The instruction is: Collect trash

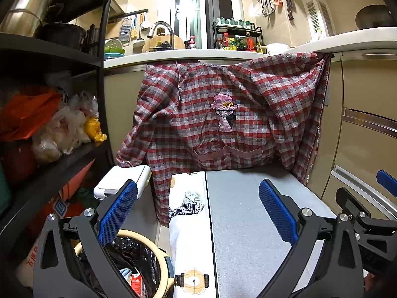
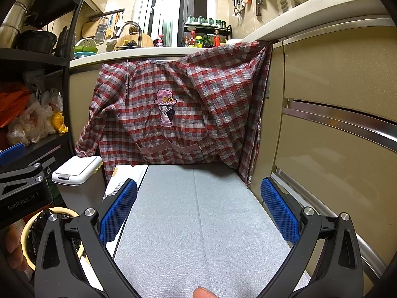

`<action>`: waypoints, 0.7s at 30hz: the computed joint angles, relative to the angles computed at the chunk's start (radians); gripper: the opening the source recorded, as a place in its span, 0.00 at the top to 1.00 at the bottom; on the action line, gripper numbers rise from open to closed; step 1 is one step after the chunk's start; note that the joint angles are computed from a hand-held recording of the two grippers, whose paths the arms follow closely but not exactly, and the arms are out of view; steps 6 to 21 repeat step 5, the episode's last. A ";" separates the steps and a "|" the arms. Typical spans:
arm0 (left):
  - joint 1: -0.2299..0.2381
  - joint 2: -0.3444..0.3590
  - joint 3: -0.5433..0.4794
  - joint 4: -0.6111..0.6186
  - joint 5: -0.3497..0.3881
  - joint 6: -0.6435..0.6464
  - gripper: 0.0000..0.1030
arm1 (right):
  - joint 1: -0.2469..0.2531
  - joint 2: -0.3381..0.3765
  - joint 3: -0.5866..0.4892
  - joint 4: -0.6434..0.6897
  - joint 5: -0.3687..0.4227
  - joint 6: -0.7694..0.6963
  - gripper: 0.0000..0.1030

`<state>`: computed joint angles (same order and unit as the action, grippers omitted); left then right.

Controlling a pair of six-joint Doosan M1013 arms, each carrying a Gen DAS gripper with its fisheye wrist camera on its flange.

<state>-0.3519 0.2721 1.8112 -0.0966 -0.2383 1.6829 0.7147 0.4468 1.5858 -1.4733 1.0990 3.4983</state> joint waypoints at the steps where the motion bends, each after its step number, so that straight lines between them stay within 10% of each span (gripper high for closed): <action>1: -0.001 0.000 -0.001 -0.011 0.001 0.010 0.07 | 0.000 0.000 0.000 -0.001 -0.003 0.000 0.05; 21: 0.000 0.000 -0.001 0.008 0.005 -0.005 0.07 | 0.003 0.001 -0.002 0.001 0.001 -0.001 0.05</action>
